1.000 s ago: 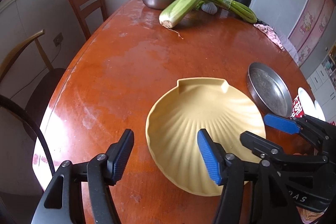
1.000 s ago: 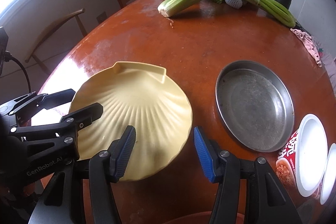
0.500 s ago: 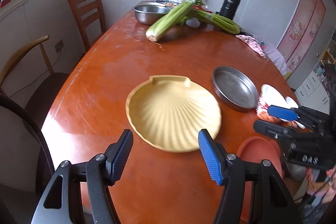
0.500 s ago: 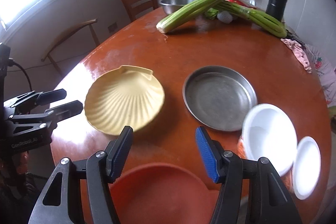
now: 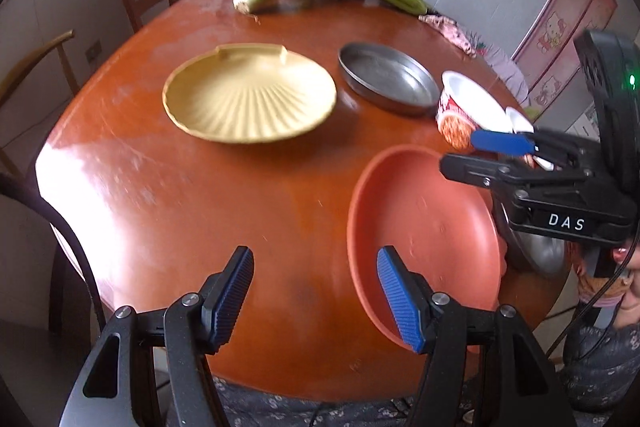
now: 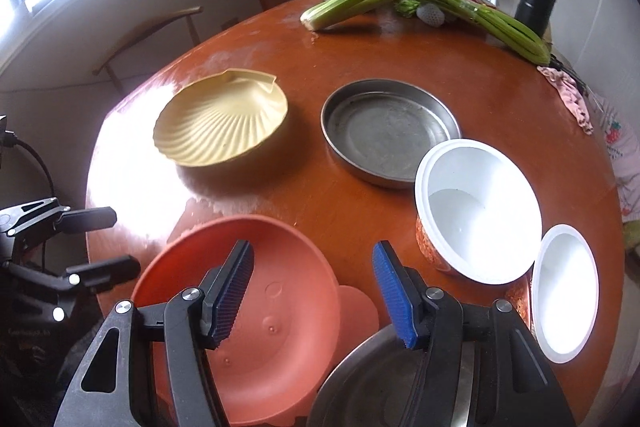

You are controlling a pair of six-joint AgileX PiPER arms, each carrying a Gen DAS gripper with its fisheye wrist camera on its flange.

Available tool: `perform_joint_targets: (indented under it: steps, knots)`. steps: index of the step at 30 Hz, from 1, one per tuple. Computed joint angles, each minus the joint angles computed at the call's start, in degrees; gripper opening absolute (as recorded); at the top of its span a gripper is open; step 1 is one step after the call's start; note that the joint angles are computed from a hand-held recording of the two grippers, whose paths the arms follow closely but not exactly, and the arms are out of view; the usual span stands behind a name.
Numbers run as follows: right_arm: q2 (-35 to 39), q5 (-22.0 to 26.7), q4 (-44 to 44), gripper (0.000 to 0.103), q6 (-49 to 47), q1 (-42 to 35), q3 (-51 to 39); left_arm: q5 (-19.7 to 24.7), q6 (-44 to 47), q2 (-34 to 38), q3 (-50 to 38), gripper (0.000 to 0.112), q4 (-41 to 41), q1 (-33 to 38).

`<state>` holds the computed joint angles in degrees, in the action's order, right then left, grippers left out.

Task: Organize plates and bowls
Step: 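Move the left tool to the rim of the orange pig-face plate, then grasp the orange pig-face plate rim with the left tool and lift it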

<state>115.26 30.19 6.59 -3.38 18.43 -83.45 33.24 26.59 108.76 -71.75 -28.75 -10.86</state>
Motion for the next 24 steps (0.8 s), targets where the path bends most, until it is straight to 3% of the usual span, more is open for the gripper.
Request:
perform_joint_targets:
  steps: [9,15,19,24]
  knots:
    - [2.76,1.23,-2.13,0.064,-0.44,0.74,-2.22,-1.1,-8.29,0.29,0.38,0.063,8.0,-5.1]
    - [4.23,2.22,-4.69,0.064,1.65,1.18,-3.72,-0.65,-13.06,2.64,-1.73,0.048,13.37,-7.3]
    - [5.02,3.07,-6.06,0.064,2.79,1.23,-4.55,-3.14,-18.39,3.1,-1.62,0.036,19.13,-8.88]
    - [5.83,3.67,-4.78,0.064,1.54,1.02,-5.67,-3.47,-14.61,4.42,-3.13,0.033,15.05,-7.12]
